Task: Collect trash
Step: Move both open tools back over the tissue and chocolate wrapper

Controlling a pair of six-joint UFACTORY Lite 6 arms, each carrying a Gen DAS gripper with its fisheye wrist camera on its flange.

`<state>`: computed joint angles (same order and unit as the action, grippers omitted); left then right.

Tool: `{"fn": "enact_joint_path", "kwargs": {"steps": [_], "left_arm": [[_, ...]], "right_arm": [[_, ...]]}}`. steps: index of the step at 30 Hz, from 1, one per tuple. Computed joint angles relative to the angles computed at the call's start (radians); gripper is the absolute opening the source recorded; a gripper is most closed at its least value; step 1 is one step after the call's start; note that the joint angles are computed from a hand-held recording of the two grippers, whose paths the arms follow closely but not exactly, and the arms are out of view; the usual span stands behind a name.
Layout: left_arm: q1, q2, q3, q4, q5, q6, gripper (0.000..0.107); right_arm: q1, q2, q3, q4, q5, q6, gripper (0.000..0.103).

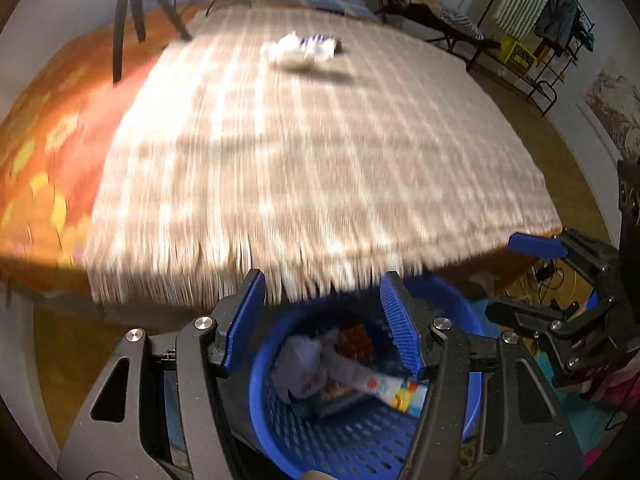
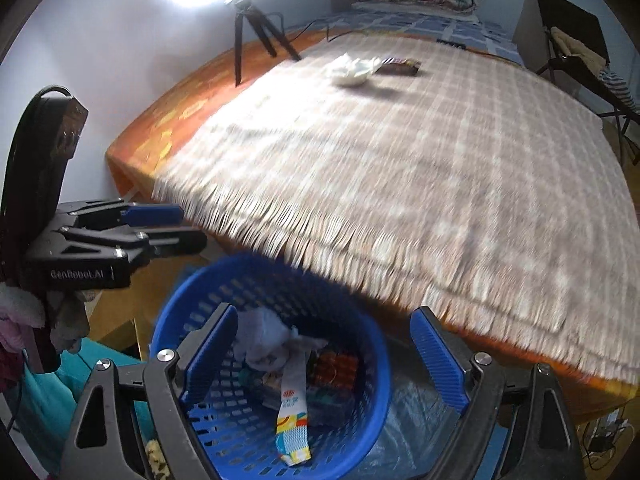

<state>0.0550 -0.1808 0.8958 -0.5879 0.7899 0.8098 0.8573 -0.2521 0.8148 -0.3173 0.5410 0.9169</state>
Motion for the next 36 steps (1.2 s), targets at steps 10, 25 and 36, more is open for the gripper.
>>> {"fn": "enact_joint_path", "kwargs": {"steps": [10,25,36], "left_arm": [[-0.103,0.225,0.297,0.027,-0.039,-0.131,0.062],[-0.219,0.634,0.812,0.168,-0.068,-0.371,0.073],[-0.239,1.054,1.381,0.248,0.057,-0.503,0.073]], "right_arm": [[-0.214,0.011,0.103,0.154,-0.009,-0.282,0.090],[-0.570,0.413,0.616,0.564,0.036,-0.839,0.090],[-0.666,0.875,1.182,0.648,0.162,-0.858,0.090]]}}
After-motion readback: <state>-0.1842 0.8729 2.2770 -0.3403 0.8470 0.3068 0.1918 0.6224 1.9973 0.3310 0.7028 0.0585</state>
